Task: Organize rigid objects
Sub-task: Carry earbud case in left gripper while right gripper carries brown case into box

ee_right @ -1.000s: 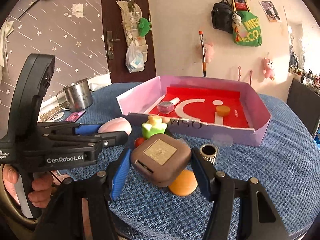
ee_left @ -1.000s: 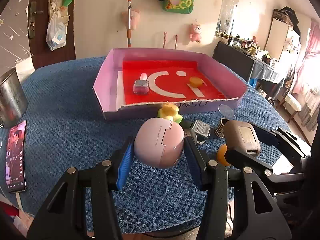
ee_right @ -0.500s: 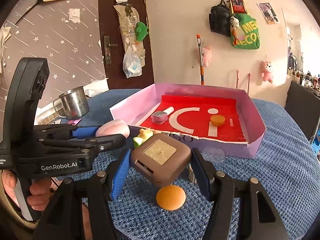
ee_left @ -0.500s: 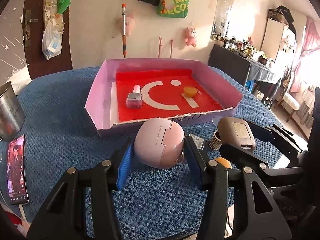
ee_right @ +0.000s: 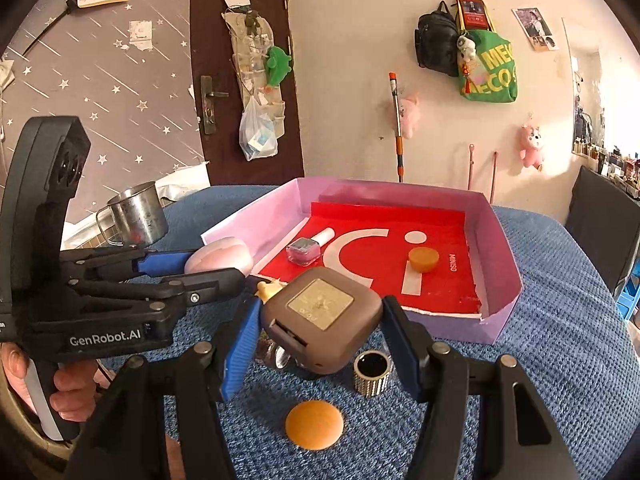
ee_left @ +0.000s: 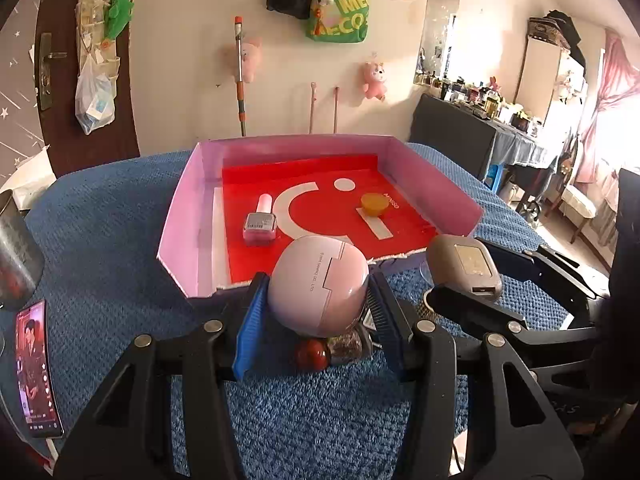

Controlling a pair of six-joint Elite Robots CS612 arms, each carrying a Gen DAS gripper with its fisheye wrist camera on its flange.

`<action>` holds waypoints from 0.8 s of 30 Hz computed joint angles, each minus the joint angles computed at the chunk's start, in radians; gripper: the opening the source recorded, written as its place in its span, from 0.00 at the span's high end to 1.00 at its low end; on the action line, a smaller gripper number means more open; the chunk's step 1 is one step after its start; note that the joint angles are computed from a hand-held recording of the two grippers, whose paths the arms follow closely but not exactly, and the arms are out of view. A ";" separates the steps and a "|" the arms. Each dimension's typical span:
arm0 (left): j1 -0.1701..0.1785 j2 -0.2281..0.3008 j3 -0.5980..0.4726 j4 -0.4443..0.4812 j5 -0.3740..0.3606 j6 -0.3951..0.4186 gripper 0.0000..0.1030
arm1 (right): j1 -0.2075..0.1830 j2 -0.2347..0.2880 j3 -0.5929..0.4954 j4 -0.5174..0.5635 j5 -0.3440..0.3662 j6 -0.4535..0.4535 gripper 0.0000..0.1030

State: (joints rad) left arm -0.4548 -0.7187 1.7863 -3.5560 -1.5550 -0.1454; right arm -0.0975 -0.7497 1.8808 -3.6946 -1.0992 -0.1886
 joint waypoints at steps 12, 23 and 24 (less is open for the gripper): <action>0.013 0.009 -0.043 0.052 -0.035 -0.001 0.53 | -0.008 0.000 -0.038 0.077 0.010 0.007 0.39; 0.032 0.024 -0.112 0.180 -0.077 0.006 0.53 | -0.015 -0.003 -0.101 0.229 0.007 0.006 0.39; 0.034 0.026 -0.119 0.192 -0.083 0.006 0.53 | -0.016 -0.002 -0.109 0.249 0.008 0.006 0.39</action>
